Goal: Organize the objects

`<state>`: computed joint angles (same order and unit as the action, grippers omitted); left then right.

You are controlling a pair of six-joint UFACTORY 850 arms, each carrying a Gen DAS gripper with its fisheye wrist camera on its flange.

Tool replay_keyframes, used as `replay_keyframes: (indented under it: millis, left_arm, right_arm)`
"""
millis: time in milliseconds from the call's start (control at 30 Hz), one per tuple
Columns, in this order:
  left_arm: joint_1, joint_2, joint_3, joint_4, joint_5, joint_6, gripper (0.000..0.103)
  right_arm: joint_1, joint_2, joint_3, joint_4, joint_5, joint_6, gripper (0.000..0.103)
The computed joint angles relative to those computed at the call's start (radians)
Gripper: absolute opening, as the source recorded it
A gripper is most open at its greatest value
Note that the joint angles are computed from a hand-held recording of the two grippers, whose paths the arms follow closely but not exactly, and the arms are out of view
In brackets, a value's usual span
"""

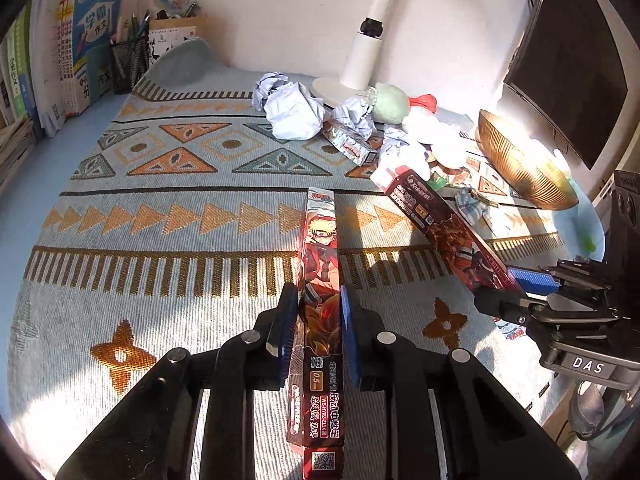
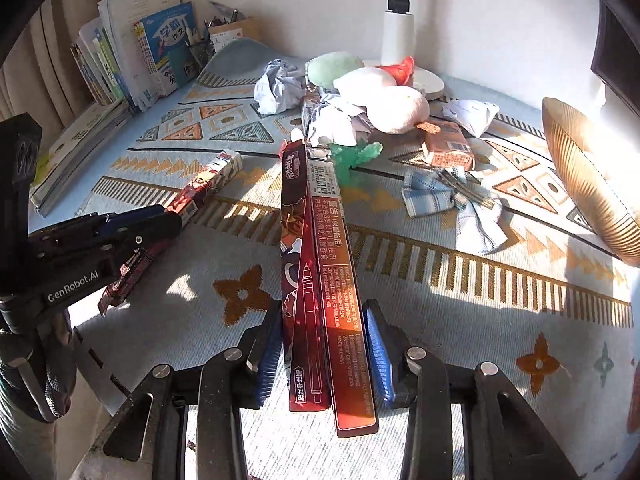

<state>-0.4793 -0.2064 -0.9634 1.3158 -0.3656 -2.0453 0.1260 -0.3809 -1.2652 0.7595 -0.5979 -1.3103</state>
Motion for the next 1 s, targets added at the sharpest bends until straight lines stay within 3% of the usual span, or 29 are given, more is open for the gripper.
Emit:
replay_keyframes:
  millis: [100, 133, 200, 367, 500, 700, 833, 967, 1000]
  left_arm:
    - [-0.009, -0.03, -0.031, -0.077, -0.042, 0.089, 0.023]
    - [-0.013, -0.035, -0.036, -0.082, -0.05, 0.107, 0.023]
    - [-0.015, -0.038, -0.041, -0.091, -0.038, 0.146, 0.034]
    - [-0.048, -0.066, -0.071, -0.134, -0.131, 0.22, 0.035]
    - [-0.053, -0.076, -0.083, -0.148, -0.153, 0.242, 0.035]
    - [-0.049, -0.072, -0.078, -0.142, -0.138, 0.23, 0.035]
    - [-0.052, -0.08, -0.086, -0.151, -0.152, 0.248, 0.035]
    - [-0.052, -0.079, -0.087, -0.154, -0.149, 0.248, 0.036]
    - [-0.052, -0.079, -0.087, -0.153, -0.15, 0.246, 0.036]
  right_arm:
    - [-0.019, -0.009, -0.011, -0.025, -0.028, 0.04, 0.052]
    - [-0.033, -0.016, -0.019, -0.001, -0.061, 0.031, 0.054]
    - [-0.056, -0.026, -0.035, 0.056, -0.114, 0.007, 0.054]
    - [-0.073, -0.005, -0.019, 0.154, -0.093, -0.062, 0.054]
    - [-0.046, 0.005, -0.002, 0.103, 0.002, -0.092, 0.033]
    - [-0.044, -0.054, -0.078, 0.077, -0.056, -0.074, 0.033]
    - [-0.043, -0.145, -0.196, -0.022, -0.188, 0.032, 0.033]
    - [-0.035, -0.121, -0.158, 0.009, -0.134, -0.019, 0.032]
    - [-0.031, -0.106, -0.133, 0.028, -0.103, -0.045, 0.024]
